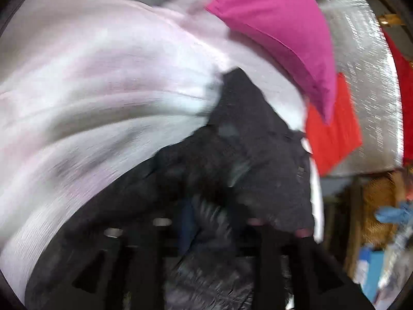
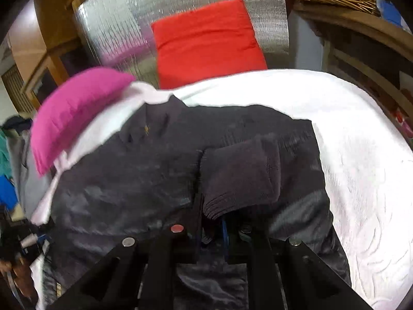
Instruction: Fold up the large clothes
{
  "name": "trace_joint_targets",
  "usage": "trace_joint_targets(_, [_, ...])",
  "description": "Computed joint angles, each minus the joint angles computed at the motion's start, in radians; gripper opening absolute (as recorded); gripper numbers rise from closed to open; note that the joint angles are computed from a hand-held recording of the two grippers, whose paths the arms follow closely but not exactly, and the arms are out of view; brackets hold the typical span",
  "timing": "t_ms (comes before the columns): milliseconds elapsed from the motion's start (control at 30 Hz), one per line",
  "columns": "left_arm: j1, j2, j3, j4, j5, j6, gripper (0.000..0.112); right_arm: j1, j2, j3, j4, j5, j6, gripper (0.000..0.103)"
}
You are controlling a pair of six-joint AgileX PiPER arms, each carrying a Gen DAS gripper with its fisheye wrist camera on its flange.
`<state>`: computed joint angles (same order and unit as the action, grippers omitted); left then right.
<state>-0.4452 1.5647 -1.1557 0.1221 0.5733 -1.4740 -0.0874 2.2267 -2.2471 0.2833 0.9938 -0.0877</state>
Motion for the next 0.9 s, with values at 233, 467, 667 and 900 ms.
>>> trace_joint_targets(233, [-0.208, 0.070, -0.215, 0.470, 0.260, -0.229, 0.043, -0.033, 0.041, 0.046, 0.041, 0.004, 0.031, 0.017])
trace_joint_targets(467, [-0.161, 0.334, -0.429, 0.335, 0.394, 0.172, 0.055, -0.092, 0.064, -0.038, 0.129, 0.131, 0.032, 0.065])
trace_joint_targets(667, [-0.212, 0.352, -0.495, 0.437, 0.479, 0.138, 0.055, -0.116, -0.180, 0.244, 0.154, -0.043, -0.001, 0.079])
trace_joint_targets(900, [-0.216, 0.313, -0.473, 0.428, 0.471, 0.126, 0.056, 0.000, -0.022, 0.004, 0.203, 0.026, -0.143, 0.085])
